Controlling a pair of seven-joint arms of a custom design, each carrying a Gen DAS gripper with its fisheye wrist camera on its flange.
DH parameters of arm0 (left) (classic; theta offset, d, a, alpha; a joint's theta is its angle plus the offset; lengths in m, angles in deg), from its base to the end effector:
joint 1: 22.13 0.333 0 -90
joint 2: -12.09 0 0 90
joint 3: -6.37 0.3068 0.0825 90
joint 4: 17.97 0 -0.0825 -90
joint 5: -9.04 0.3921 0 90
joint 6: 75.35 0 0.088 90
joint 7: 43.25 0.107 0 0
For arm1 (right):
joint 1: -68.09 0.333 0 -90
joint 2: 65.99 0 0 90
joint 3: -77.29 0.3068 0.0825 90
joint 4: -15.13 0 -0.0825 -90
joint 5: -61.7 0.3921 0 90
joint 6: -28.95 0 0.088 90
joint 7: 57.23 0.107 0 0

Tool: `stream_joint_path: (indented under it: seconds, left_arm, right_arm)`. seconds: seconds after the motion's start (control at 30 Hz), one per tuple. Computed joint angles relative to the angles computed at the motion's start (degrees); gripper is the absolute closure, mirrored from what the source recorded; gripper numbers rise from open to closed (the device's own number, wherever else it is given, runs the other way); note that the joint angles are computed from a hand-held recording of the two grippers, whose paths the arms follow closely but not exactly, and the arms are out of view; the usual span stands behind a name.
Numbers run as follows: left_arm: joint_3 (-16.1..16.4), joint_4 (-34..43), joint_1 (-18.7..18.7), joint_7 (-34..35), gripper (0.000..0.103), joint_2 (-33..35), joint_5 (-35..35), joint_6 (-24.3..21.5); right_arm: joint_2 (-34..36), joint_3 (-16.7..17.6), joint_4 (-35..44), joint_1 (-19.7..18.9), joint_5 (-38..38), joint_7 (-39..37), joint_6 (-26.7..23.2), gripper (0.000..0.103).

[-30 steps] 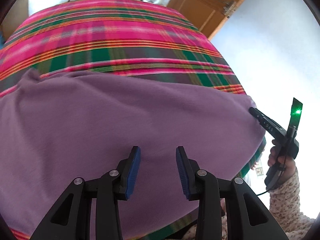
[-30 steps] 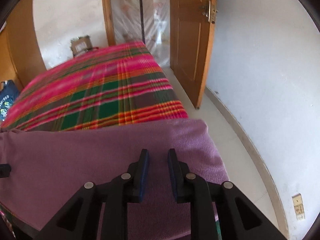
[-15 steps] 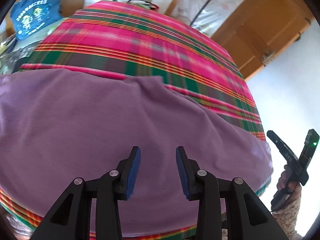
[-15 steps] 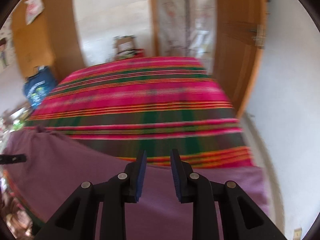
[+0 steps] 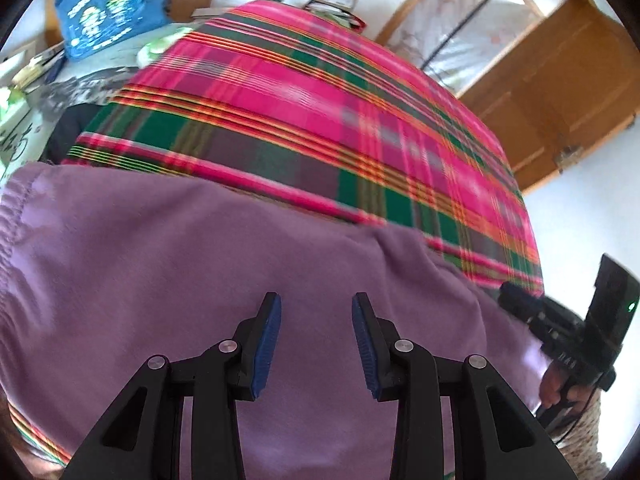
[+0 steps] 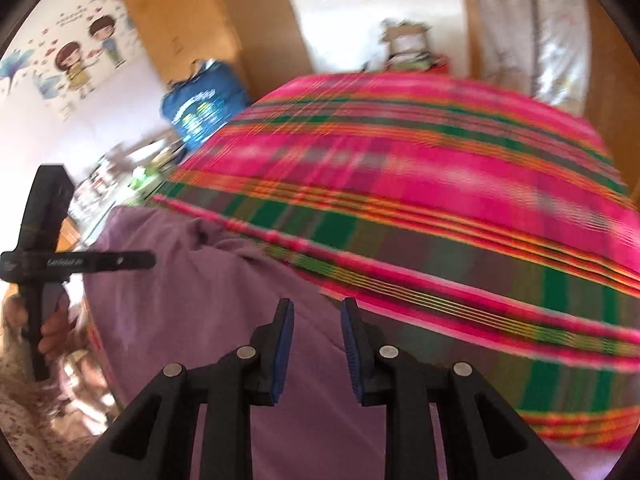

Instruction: Fold clothes

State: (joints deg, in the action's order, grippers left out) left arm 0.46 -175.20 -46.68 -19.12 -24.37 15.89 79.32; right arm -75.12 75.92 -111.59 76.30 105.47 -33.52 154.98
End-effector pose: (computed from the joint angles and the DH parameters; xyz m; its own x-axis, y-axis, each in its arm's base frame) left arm 0.3396 -0.2041 0.4576 0.3770 -0.8211 0.4285 -0.7556 -0.5402 -0.3704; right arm 0.5191 0.0862 0.4562 0.7815 -0.5728 -0.2473 -0.5968 -0.5708 -0.5640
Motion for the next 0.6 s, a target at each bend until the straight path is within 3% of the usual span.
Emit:
stream_joint_path:
  seconds: [0.27, 0.6]
  left_arm:
    - [3.8, -2.2, 0.3, 2.7, 0.065, -1.8, -2.3, 0.3]
    - [6.2, -2.0, -0.1, 7.2, 0.065, -0.1, -5.9, 3.4]
  right_arm:
    - [9.0, 1.1, 9.7, 0.6, -2.7, 1.7, -15.4, 0.078]
    - [16.0, 1.9, 18.7, -0.4, -2.9, 3.6, -28.2, 0.078]
